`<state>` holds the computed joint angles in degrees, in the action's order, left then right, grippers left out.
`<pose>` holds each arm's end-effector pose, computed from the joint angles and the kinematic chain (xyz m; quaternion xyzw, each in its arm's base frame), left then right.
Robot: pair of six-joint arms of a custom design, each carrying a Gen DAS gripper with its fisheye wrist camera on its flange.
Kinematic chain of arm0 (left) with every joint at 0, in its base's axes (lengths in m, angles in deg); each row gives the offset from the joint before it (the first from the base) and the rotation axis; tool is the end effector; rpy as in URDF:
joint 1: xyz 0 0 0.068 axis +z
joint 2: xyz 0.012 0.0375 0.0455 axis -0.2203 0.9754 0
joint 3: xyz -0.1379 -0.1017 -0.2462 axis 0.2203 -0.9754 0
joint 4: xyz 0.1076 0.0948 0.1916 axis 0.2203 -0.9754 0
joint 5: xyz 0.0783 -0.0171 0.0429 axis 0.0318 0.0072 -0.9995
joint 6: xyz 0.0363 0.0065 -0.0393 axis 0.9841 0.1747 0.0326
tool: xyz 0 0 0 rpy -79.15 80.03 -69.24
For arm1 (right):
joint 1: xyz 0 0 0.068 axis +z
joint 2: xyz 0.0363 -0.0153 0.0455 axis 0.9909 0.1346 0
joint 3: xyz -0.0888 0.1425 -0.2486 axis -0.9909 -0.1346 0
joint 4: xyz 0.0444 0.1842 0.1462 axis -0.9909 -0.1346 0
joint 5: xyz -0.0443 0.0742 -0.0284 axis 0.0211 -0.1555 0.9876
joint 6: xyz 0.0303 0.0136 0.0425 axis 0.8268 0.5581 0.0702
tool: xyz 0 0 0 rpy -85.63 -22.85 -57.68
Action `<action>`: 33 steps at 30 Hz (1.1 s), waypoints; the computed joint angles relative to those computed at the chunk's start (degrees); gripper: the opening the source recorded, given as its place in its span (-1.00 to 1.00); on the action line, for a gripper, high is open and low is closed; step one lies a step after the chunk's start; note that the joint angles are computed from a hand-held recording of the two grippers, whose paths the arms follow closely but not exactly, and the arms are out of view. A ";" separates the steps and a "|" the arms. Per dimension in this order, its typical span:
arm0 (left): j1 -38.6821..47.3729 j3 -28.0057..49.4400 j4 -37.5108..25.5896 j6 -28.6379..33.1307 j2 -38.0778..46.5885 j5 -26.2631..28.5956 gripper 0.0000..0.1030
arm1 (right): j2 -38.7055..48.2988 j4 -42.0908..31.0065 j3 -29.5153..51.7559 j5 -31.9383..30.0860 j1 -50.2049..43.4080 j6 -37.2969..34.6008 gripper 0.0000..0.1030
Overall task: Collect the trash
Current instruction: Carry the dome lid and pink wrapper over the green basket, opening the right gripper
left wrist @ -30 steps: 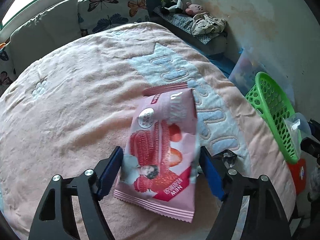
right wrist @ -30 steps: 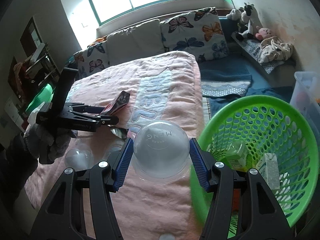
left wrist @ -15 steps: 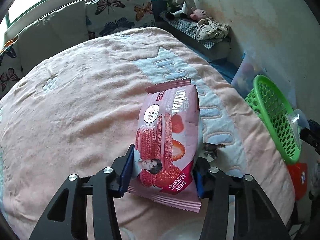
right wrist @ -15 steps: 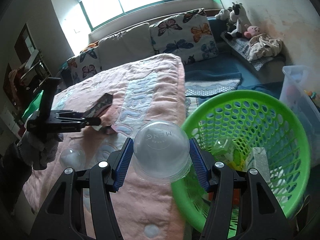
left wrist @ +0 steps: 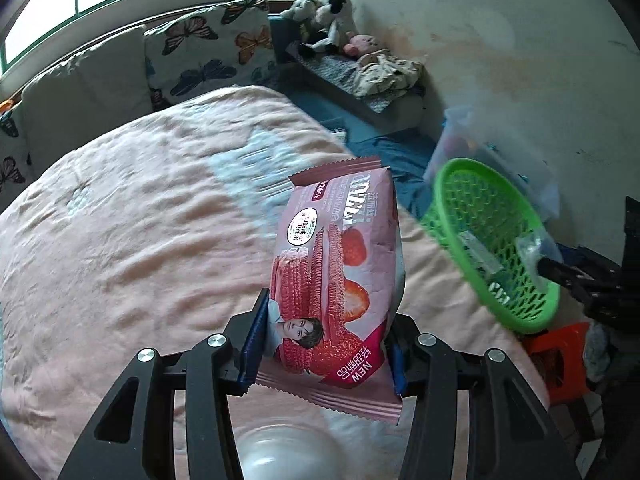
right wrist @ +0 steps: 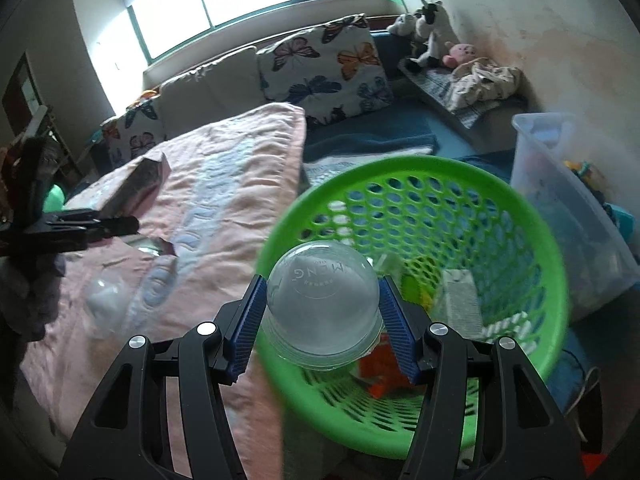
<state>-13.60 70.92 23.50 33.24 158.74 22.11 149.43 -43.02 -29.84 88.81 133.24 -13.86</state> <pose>0.3221 -0.0199 0.1872 0.2490 0.9168 -0.1589 0.2687 0.1821 0.2003 0.1786 0.0258 0.9230 0.1018 0.3701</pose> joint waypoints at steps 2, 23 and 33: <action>-1.87 -0.58 0.12 -1.00 -0.95 -0.22 -0.08 | -0.39 0.33 -1.40 -0.24 -0.50 0.39 0.12; -22.81 0.48 1.48 -11.80 -2.11 -4.34 -0.08 | -5.44 6.48 -13.57 -2.72 -6.03 3.73 0.27; -29.11 3.48 1.99 -15.26 2.55 -6.58 -0.08 | -13.10 4.43 -17.41 -0.27 -5.27 5.86 0.27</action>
